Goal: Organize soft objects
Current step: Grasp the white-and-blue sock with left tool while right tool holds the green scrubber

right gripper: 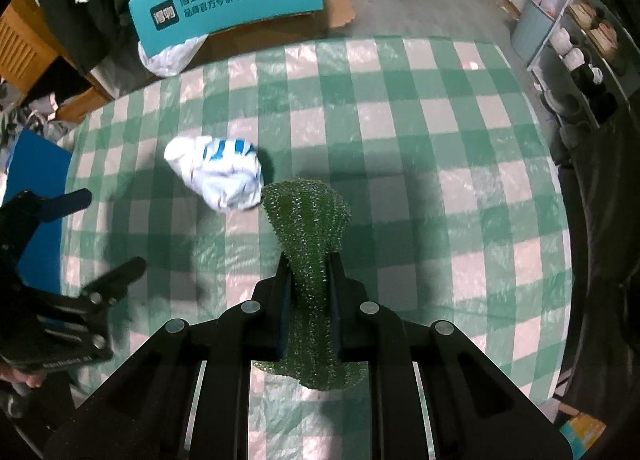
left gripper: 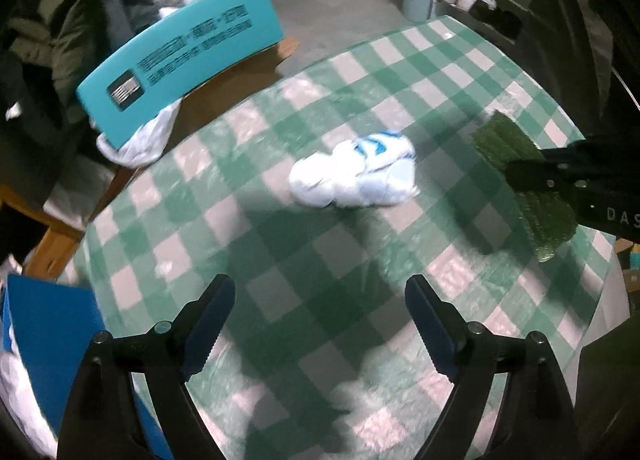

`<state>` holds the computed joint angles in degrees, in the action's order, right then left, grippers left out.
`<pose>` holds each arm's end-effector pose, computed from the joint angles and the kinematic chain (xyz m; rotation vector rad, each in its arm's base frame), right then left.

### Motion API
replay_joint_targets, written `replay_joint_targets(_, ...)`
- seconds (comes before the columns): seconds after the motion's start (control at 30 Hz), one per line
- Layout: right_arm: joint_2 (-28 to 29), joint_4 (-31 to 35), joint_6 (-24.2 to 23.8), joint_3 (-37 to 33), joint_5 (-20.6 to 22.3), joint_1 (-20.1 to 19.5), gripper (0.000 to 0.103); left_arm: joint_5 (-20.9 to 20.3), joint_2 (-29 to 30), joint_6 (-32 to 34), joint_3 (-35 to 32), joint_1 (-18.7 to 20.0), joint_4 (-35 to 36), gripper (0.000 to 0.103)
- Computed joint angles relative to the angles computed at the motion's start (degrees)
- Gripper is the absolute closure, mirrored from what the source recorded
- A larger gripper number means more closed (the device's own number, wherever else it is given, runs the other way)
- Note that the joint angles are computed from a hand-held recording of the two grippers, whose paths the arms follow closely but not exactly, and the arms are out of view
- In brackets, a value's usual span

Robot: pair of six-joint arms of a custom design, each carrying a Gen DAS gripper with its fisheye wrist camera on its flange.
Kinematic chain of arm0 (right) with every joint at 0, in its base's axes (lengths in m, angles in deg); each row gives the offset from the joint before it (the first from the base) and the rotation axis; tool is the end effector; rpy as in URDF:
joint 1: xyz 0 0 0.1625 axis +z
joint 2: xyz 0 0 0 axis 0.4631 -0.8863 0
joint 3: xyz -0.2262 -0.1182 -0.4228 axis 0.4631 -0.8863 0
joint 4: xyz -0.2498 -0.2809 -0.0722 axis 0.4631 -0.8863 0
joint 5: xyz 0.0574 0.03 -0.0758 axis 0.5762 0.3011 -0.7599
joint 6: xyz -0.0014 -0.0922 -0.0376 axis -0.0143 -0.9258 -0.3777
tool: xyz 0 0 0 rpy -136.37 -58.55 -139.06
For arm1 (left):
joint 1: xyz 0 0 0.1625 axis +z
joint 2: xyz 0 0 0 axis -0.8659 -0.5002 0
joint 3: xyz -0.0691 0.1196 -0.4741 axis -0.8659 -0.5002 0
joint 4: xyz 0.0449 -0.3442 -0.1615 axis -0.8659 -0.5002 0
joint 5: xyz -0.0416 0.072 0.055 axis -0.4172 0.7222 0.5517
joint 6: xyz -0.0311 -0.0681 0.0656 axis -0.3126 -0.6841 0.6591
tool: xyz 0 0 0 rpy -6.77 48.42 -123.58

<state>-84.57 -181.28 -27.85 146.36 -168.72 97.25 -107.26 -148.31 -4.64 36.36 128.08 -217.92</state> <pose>0.4142 -0.4812 -0.0576 -0.2311 -2.4104 0.4747 -0.0120 -0.5399 0.3260 1.2152 2.2185 0.0282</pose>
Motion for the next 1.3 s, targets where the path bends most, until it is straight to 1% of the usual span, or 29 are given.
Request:
replay_joint_targets(0.17,0.3,-0.48,-1.41,-1.0,-0.22,-1.05,0.089,-2.15,1.7,-2.06,-1.34,-0.27,1.84,0.015)
replay_joint_targets(0.3,-0.18,-1.72,-1.57,-0.46,-0.17,-1.76,0.089,-3.81,2.91,-3.37,-2.72,-0.63,3.33,0.015)
replay_joint_targets(0.53,-0.89,-2.78,-1.4,0.39,-0.5,-2.73,0.089,-3.99,5.68,-3.81,-4.17,-0.96,2.98,0.015)
replay_joint_targets(0.7,-1.19,-3.45,-1.28,0.46,-0.45,-3.1,0.089,-5.38,7.39,-5.52,-5.72,-0.73,4.81,0.014)
replay_joint_targets(0.8,-1.14,-3.53,-1.54,0.2,-0.54,-3.11,0.089,-4.61,8.5,-5.05,-5.34,-1.02,4.35,0.013)
replay_joint_targets(1.0,-0.98,-3.51,-1.52,0.14,-0.48,-3.46,0.089,-1.85,10.64,-1.68,-3.37,-1.47,-1.56,0.011)
replay_joint_targets(1.1,-0.98,-3.4,-1.41,0.25,-0.35,-3.65,0.089,-1.57,11.49,-1.01,-3.44,-1.26,-3.0,0.01)
replay_joint_targets(1.17,-0.94,-3.31,-1.22,0.26,-0.33,-3.74,0.089,-2.02,11.94,-1.38,-4.17,-0.89,-2.15,0.01)
replay_joint_targets(1.23,-0.96,-3.45,-1.15,0.35,-0.31,-3.81,0.089,-2.38,12.2,-2.4,-4.76,-0.46,-1.51,0.012)
replay_joint_targets(1.3,-0.94,-3.5,-1.16,0.27,-0.34,-3.83,0.089,-2.67,12.36,-3.87,-5.47,-0.03,0.17,0.024)
